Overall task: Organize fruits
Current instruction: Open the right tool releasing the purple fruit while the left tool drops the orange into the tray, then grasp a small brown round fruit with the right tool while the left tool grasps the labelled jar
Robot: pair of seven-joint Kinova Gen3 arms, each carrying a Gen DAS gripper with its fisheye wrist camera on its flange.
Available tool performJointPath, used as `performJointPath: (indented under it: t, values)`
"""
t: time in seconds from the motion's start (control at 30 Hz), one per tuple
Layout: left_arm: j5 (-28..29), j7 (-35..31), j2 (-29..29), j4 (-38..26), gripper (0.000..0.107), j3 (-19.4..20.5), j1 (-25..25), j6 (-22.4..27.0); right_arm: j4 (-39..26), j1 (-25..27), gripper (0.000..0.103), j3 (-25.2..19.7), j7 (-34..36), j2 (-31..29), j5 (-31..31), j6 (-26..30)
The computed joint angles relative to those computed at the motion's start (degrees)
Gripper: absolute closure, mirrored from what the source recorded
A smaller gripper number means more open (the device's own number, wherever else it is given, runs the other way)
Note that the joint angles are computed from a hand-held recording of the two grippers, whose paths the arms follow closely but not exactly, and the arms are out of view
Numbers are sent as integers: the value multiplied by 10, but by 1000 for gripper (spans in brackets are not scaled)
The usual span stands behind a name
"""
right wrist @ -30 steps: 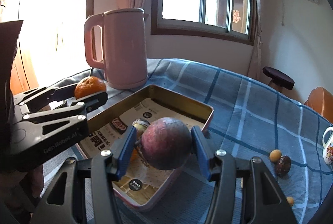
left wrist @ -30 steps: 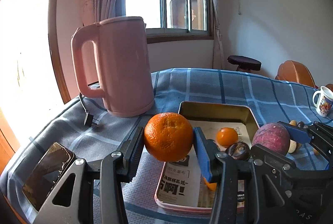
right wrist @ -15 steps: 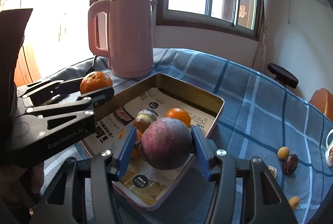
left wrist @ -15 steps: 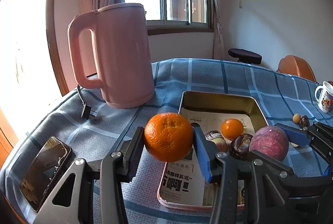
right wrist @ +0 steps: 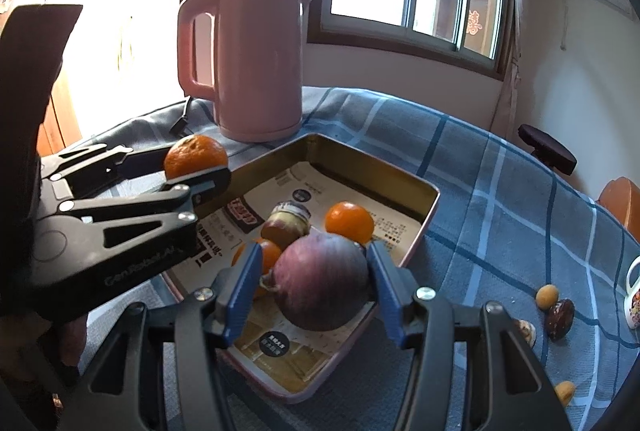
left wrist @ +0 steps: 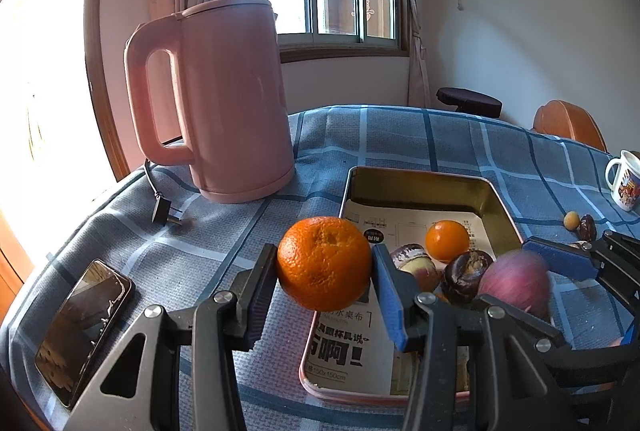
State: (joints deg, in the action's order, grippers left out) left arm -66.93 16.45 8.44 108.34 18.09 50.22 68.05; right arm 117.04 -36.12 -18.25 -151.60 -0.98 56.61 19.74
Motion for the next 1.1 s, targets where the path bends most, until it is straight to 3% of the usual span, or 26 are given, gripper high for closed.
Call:
performJointPath:
  t: [0.13,0.27,0.4,0.5,0.6,0.8,0.9,1.1]
  values:
    - [1,2,-3,2,58,0,-2,-4,5,7,41,2,12,-7,-14,-21]
    - [4,11,-11,7,57,2,-2,-5,12,14,32,-8,-19,-15,13,-21]
    - [-20,36,-11,5,34,13,14,34,25,33,28,-13,-27,-36,8,-30]
    - [-38,47,-9,-2,32,22,27,54,44,64,26,-30,-47,-65,18,-20]
    - [-49,36,0,-18,32,28,38,54,68,84,25,-14,-16,-104,-27,-23]
    - [-56,-17,43,-81,32,19,69,33,100,161,24,-23,-1,-151,-55,39]
    - [-49,-48,64,-112,32,6,83,7,114,170,24,29,50,-169,-117,28]
    - [2,-131,106,-186,32,-20,93,-46,109,192,24,72,129,-158,-198,40]
